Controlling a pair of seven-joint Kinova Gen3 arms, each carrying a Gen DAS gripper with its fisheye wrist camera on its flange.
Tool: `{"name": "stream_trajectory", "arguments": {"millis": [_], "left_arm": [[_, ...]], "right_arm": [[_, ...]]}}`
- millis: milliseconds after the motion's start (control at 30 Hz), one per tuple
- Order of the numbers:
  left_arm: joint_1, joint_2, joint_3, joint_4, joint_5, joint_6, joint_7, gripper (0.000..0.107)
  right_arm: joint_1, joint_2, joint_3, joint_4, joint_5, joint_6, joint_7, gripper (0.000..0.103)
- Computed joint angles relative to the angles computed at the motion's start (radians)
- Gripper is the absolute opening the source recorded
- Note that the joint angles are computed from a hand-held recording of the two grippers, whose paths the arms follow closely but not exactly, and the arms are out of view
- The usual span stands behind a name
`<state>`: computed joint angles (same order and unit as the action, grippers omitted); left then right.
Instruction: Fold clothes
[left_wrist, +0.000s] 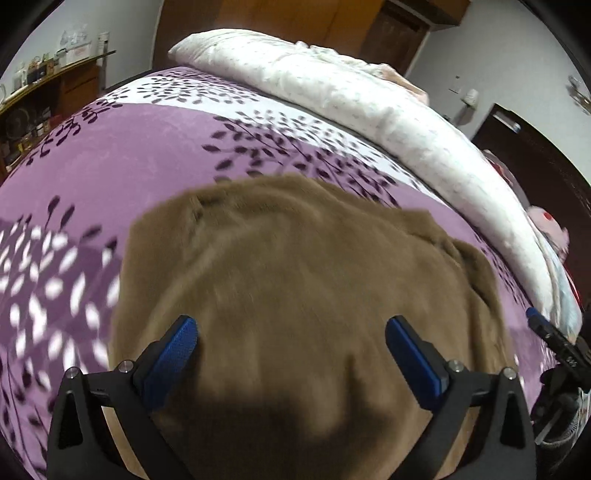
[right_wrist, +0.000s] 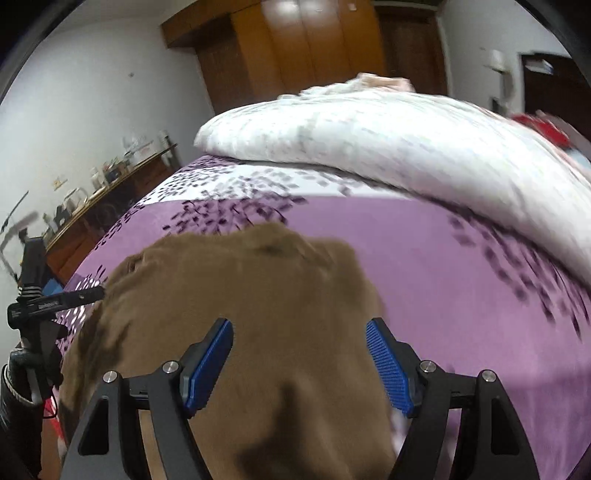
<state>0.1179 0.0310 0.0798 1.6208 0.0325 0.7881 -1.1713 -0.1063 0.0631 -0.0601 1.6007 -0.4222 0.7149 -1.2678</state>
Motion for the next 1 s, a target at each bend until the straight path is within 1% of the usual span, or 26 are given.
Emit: {"name": "stream_trajectory", "arguments": {"millis": [67,100,133,167,200,233,267,300,333,367,400,433,467,500,533,567,600,633,667,733,800,833,900,1000], "left_arm": [[0.034,-0.03,0.026,0.042,-0.071,-0.01,0.081,0.103],[0.052,-0.043,0.038,0.06,-0.105,-0.012,0.122,0.103],[0.078,-0.048,0.038,0.075,-0.139,-0.013,0.163,0.103],[0.123,-0.05,0.022,0.089,-0.178,-0.014,0.203,0.103],[0.151,-0.049,0.02,0.102,-0.218,-0.013,0.244,0.103],[0.161,-0.049,0.037,0.115,-0.259,-0.009,0.285,0.103],[0.156,-0.05,0.066,0.124,-0.3,0.007,0.325,0.103],[0.17,-0.046,0.079,0.129,-0.34,0.026,0.366,0.103],[0.198,-0.037,0.074,0.132,-0.381,0.045,0.407,0.103],[0.244,-0.025,0.05,0.131,-0.422,0.069,0.44,0.103],[0.29,-0.014,0.026,0.133,-0.462,0.087,0.474,0.103],[0.337,-0.002,-0.004,0.143,-0.503,0.091,0.51,0.102],[0.378,0.005,-0.031,0.157,-0.544,0.084,0.546,0.102],[0.401,0.011,-0.039,0.171,-0.584,0.079,0.583,0.103],[0.407,0.012,-0.029,0.185,-0.625,0.073,0.623,0.103],[0.394,0.013,-0.001,0.201,-0.666,0.065,0.662,0.103],[0.362,0.013,0.04,0.213,-0.694,0.058,0.687,0.103],[0.339,0.013,0.071,0.224,-0.716,0.052,0.706,0.103],[0.332,0.012,0.083,0.236,-0.736,0.044,0.724,0.103],[0.333,0.002,0.076,0.264,-0.76,0.005,0.753,0.103],[0.331,-0.005,0.086,0.277,-0.782,-0.001,0.783,0.103],[0.345,-0.005,0.082,0.28,-0.796,0.004,0.799,0.103],[0.351,-0.006,0.09,0.285,-0.817,0.013,0.824,0.103],[0.347,-0.014,0.092,0.285,-0.799,0.01,0.814,0.103]], "right_arm": [[0.076,-0.065,-0.011,0.093,-0.043,0.022,0.034,0.077],[0.095,-0.096,-0.011,0.139,-0.045,0.018,0.036,0.077],[0.096,-0.125,0.003,0.185,-0.032,0.005,0.028,0.077],[0.077,-0.155,0.031,0.232,-0.011,-0.011,0.013,0.077],[0.057,-0.182,0.052,0.271,0.018,-0.03,-0.013,0.077],[0.047,-0.203,0.054,0.303,0.052,-0.05,-0.037,0.077],[0.044,-0.223,0.048,0.333,0.087,-0.07,-0.063,0.077],[0.03,-0.243,0.052,0.364,0.127,-0.089,-0.095,0.077],[0.035,-0.263,0.038,0.394,0.168,-0.106,-0.13,0.077],[0.05,-0.272,0.005,0.417,0.209,-0.128,-0.158,0.077],[0.046,-0.274,-0.014,0.435,0.244,-0.138,-0.181,0.077],[0.026,-0.273,-0.014,0.454,0.263,-0.151,-0.19,0.077],[0.012,-0.274,-0.017,0.476,0.279,-0.181,-0.209,0.081],[0.005,-0.275,-0.028,0.502,0.299,-0.219,-0.234,0.087],[0.001,-0.275,-0.042,0.528,0.323,-0.256,-0.262,0.09],[-0.001,-0.274,-0.054,0.552,0.335,-0.292,-0.278,0.095],[-0.013,-0.276,-0.048,0.572,0.332,-0.325,-0.3,0.103],[-0.038,-0.279,-0.023,0.583,0.323,-0.342,-0.305,0.103],[-0.052,-0.282,-0.006,0.593,0.306,-0.359,-0.302,0.103],[-0.094,-0.287,0.041,0.607,0.27,-0.379,-0.275,0.103],[-0.148,-0.292,0.106,0.614,0.221,-0.385,-0.208,0.103],[-0.174,-0.295,0.139,0.618,0.19,-0.389,-0.169,0.103],[-0.195,-0.297,0.163,0.625,0.158,-0.395,-0.126,0.103],[-0.189,-0.32,0.172,0.622,0.127,-0.356,-0.093,0.103]]}}
